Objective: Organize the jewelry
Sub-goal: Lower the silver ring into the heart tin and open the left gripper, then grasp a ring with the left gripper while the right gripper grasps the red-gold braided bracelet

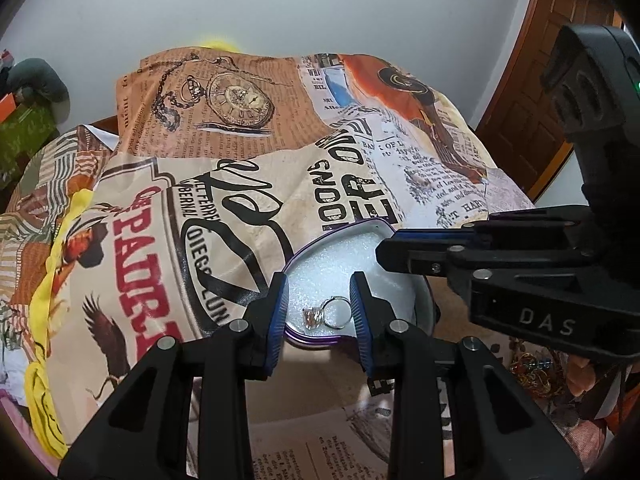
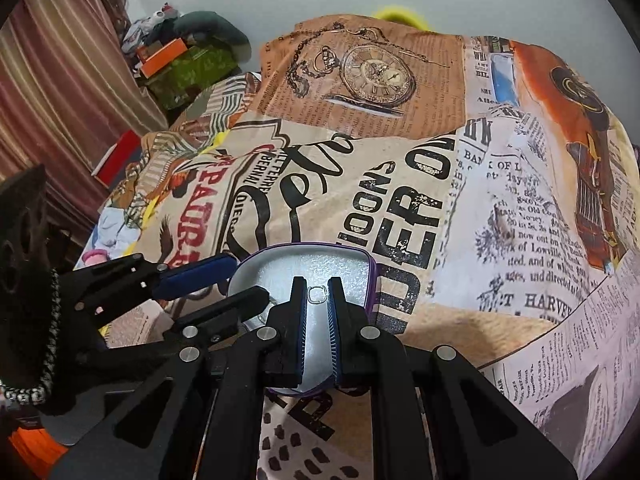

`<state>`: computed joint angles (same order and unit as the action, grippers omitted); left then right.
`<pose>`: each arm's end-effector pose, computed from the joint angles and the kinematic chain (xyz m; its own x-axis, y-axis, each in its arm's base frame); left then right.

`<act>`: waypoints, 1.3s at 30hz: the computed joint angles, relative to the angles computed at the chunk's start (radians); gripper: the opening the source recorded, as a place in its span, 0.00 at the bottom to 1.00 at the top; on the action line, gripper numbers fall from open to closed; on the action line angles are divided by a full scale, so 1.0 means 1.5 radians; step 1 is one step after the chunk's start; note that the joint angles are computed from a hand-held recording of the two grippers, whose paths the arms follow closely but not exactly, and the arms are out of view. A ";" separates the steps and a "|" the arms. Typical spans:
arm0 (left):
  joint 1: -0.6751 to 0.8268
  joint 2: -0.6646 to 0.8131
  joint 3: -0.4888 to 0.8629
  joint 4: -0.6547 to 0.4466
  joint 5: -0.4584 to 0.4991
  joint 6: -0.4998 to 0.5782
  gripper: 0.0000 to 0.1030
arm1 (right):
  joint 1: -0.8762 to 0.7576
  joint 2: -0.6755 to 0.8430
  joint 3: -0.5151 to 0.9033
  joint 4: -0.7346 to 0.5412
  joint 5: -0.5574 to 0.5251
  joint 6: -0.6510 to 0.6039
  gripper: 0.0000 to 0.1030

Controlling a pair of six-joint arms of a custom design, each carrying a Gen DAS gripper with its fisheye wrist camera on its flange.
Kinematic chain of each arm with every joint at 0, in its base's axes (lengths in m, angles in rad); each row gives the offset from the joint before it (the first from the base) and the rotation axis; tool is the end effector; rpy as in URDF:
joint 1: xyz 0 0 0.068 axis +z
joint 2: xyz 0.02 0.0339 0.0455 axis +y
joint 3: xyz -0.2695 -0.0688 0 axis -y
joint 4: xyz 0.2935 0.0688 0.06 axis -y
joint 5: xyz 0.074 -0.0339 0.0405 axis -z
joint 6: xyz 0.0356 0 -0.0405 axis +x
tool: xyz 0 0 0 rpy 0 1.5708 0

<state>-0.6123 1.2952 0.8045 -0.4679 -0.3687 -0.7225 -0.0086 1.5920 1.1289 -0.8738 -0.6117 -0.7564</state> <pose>0.2491 -0.1593 0.1997 -0.7448 -0.2306 -0.6261 -0.1678 0.9730 -0.1587 0.3392 0.0175 0.2052 -0.6210 -0.5565 -0.5520 -0.7593 0.6020 0.2472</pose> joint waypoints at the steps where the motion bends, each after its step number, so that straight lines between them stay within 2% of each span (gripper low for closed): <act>1: 0.000 -0.003 -0.001 -0.001 0.001 -0.001 0.30 | 0.001 0.004 0.004 -0.004 0.001 -0.002 0.09; 6: -0.010 -0.040 -0.012 -0.017 -0.018 -0.013 0.34 | 0.007 0.021 0.025 -0.034 0.008 -0.005 0.09; 9: -0.016 -0.065 -0.014 -0.033 -0.032 -0.015 0.35 | 0.011 0.013 0.019 -0.029 0.019 0.002 0.14; 11: -0.023 -0.079 -0.011 -0.050 -0.048 -0.016 0.35 | 0.008 0.003 0.015 -0.029 0.014 0.001 0.17; 19: -0.062 -0.106 0.009 -0.116 -0.096 -0.039 0.35 | -0.019 -0.075 -0.019 -0.022 0.012 -0.019 0.17; 27: -0.120 -0.106 0.033 -0.166 -0.125 -0.089 0.35 | -0.106 -0.142 -0.033 -0.065 -0.025 -0.097 0.18; 33: -0.174 -0.080 0.056 -0.191 -0.135 -0.129 0.40 | -0.198 -0.170 -0.053 -0.085 -0.058 -0.177 0.36; 39: -0.216 -0.034 0.081 -0.189 -0.123 -0.150 0.40 | -0.269 -0.166 -0.063 -0.106 -0.062 -0.250 0.37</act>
